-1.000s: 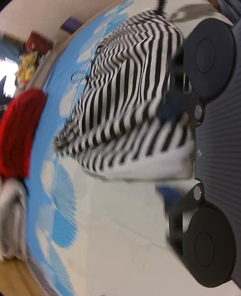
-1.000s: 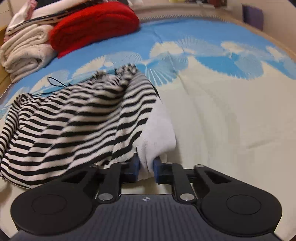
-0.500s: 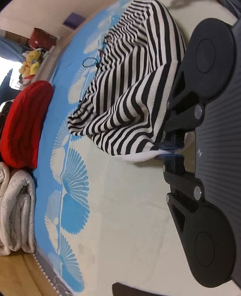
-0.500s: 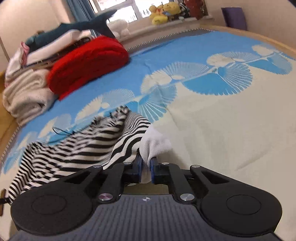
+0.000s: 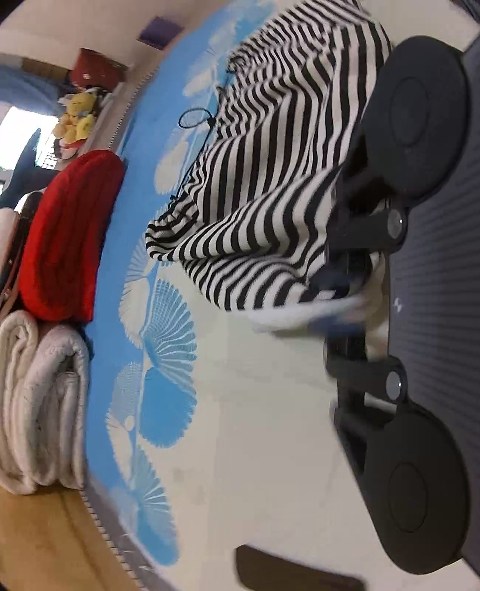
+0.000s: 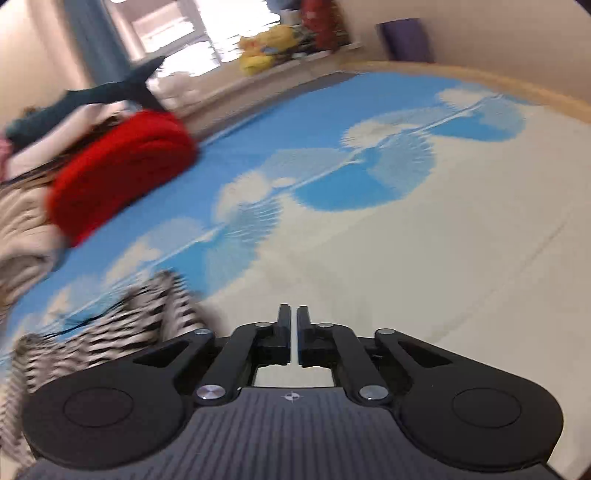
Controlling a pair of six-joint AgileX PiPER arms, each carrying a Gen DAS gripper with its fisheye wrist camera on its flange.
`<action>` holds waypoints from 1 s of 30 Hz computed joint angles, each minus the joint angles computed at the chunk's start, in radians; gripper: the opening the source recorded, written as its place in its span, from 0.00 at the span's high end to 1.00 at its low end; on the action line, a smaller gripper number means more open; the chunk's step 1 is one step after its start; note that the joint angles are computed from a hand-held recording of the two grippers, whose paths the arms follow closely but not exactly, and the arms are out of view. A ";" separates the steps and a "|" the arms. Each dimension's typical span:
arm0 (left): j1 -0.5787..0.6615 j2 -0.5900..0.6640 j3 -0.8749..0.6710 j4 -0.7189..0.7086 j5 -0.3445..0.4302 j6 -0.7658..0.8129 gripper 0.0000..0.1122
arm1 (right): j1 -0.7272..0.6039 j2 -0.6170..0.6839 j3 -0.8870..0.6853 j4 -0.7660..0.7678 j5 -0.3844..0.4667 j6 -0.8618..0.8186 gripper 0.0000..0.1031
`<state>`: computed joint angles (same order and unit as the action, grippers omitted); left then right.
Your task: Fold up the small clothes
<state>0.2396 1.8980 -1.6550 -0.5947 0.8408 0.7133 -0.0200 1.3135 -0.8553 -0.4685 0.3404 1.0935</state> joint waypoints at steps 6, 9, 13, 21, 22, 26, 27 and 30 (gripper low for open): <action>-0.026 -0.022 0.035 0.019 0.000 0.001 0.23 | 0.149 0.121 -0.080 0.229 0.046 -0.313 0.25; -0.080 -0.008 0.031 0.103 -0.035 -0.055 0.50 | 0.255 0.213 -0.158 0.080 0.148 -0.234 0.86; -0.067 -0.022 0.029 0.097 -0.026 -0.064 0.93 | 0.331 0.152 -0.139 -0.286 0.200 0.120 0.88; -0.045 0.006 0.015 0.288 -0.124 -0.136 1.00 | 0.215 0.174 -0.152 -0.239 0.242 0.144 0.88; -0.039 0.032 -0.021 0.312 -0.105 -0.190 1.00 | 0.219 0.183 -0.158 -0.200 0.250 0.086 0.87; 0.031 0.069 -0.126 0.126 0.007 -0.191 0.75 | 0.255 0.218 -0.212 -0.141 0.335 0.016 0.67; 0.036 0.067 -0.137 0.078 0.024 -0.180 0.52 | 0.267 0.215 -0.218 -0.197 0.358 0.061 0.51; -0.003 0.034 -0.130 -0.004 0.000 -0.146 0.40 | 0.354 0.170 -0.194 -0.458 0.448 0.316 0.36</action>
